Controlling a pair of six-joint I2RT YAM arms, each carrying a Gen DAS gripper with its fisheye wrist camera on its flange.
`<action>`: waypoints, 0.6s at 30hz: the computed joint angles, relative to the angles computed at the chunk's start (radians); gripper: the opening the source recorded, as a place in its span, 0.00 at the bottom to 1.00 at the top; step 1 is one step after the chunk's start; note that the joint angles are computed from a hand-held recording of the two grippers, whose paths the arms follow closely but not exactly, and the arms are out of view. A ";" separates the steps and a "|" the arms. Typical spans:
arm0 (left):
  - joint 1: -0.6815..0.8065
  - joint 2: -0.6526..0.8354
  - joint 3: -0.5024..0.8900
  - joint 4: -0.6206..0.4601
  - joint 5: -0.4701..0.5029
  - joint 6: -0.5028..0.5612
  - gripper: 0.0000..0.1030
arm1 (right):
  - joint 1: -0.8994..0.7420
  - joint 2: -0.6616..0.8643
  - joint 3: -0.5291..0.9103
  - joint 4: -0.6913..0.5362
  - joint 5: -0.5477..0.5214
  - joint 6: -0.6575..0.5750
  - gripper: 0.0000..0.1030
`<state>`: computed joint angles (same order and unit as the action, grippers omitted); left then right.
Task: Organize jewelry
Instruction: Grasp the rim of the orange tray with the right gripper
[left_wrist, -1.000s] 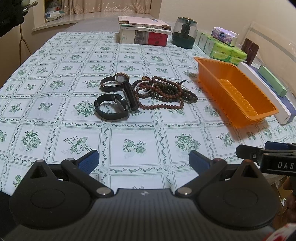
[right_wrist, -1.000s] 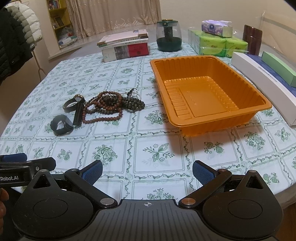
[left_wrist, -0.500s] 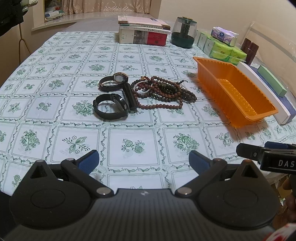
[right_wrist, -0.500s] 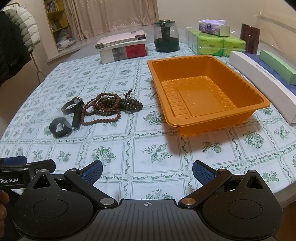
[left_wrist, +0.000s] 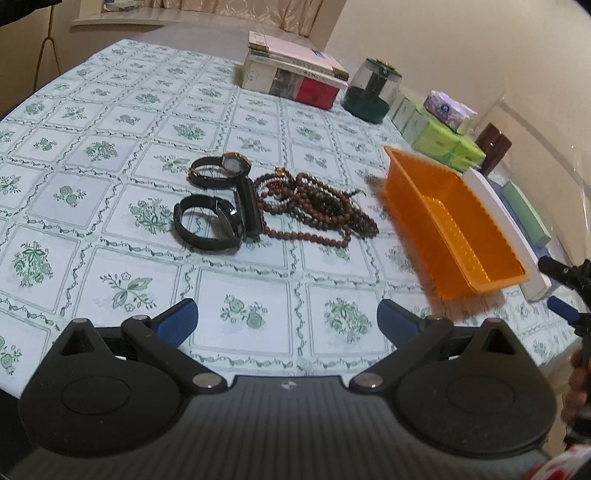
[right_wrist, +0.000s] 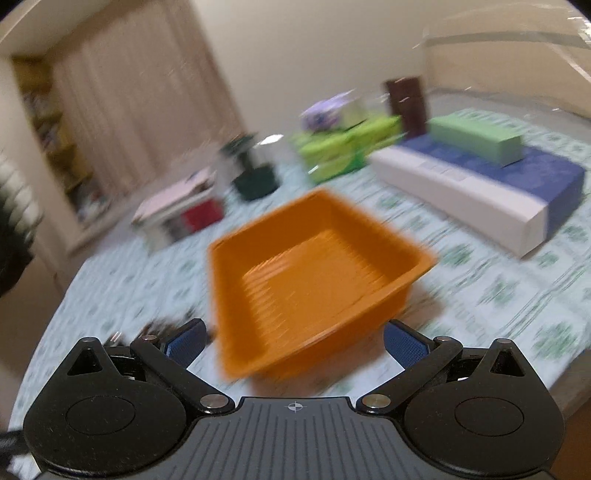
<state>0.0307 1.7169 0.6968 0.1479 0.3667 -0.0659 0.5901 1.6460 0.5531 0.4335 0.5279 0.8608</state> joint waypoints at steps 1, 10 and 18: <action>-0.004 0.002 -0.004 0.016 -0.009 -0.004 0.99 | -0.038 -0.004 -0.012 0.018 -0.012 -0.017 0.92; -0.024 0.053 0.000 0.133 -0.033 -0.007 0.99 | -0.367 0.143 0.022 0.132 -0.282 -0.222 0.67; -0.055 0.121 0.054 0.114 -0.025 0.013 0.99 | -0.458 0.316 0.102 0.184 -0.426 -0.250 0.34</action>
